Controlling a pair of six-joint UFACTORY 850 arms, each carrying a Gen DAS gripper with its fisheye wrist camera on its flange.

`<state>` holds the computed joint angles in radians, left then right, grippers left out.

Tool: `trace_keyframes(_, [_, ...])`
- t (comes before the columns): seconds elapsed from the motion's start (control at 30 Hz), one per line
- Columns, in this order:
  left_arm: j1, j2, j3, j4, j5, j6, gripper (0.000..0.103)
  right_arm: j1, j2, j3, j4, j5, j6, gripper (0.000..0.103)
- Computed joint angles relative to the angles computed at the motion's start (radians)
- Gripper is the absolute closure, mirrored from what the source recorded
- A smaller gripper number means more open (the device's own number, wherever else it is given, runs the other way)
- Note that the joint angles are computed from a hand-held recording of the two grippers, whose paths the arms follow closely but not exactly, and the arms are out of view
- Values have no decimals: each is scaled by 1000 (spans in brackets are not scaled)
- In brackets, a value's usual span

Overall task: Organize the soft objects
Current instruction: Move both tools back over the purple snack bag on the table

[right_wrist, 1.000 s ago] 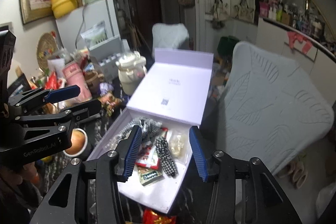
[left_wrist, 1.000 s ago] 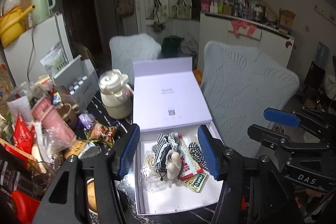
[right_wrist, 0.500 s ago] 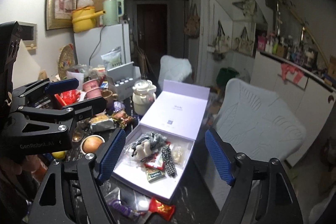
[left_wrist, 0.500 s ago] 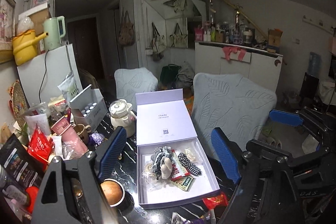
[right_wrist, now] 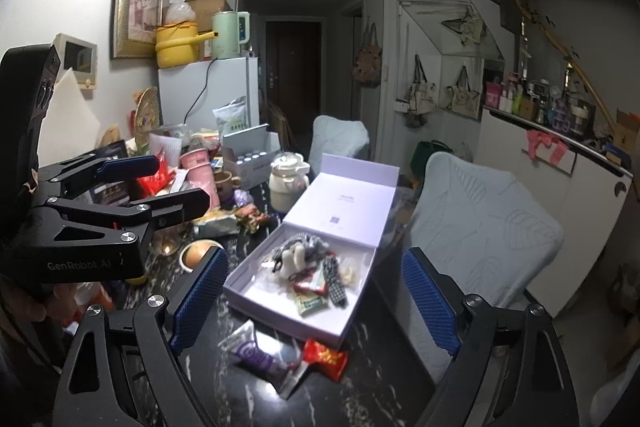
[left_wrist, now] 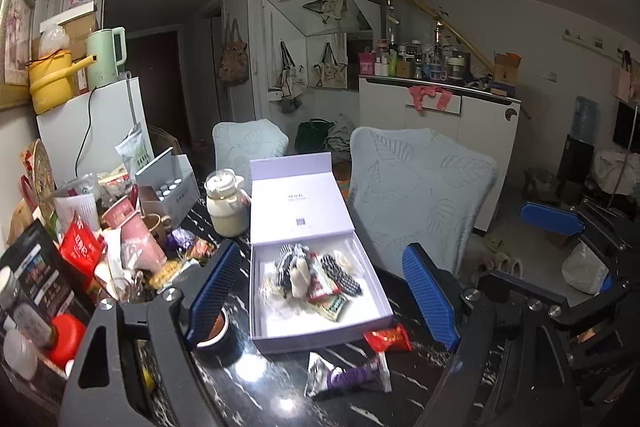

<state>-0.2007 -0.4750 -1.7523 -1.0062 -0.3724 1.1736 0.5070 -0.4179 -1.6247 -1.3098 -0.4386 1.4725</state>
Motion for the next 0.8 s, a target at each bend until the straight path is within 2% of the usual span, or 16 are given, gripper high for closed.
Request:
trace_keyframes(0.17, [7,61,117,-101,5,116,20,24,39,95,-140,-6,179,13])
trace_keyframes(0.4, [24,108,232,-197,-27,217,20,49,67,199,-248,-14,356,13])
trace_keyframes(0.5, [24,121,274,-231,-16,268,20,55,78,241,-283,-3,427,13])
trace_keyframes(0.8, [30,101,321,-158,-72,228,20,59,82,319,-303,14,539,13])
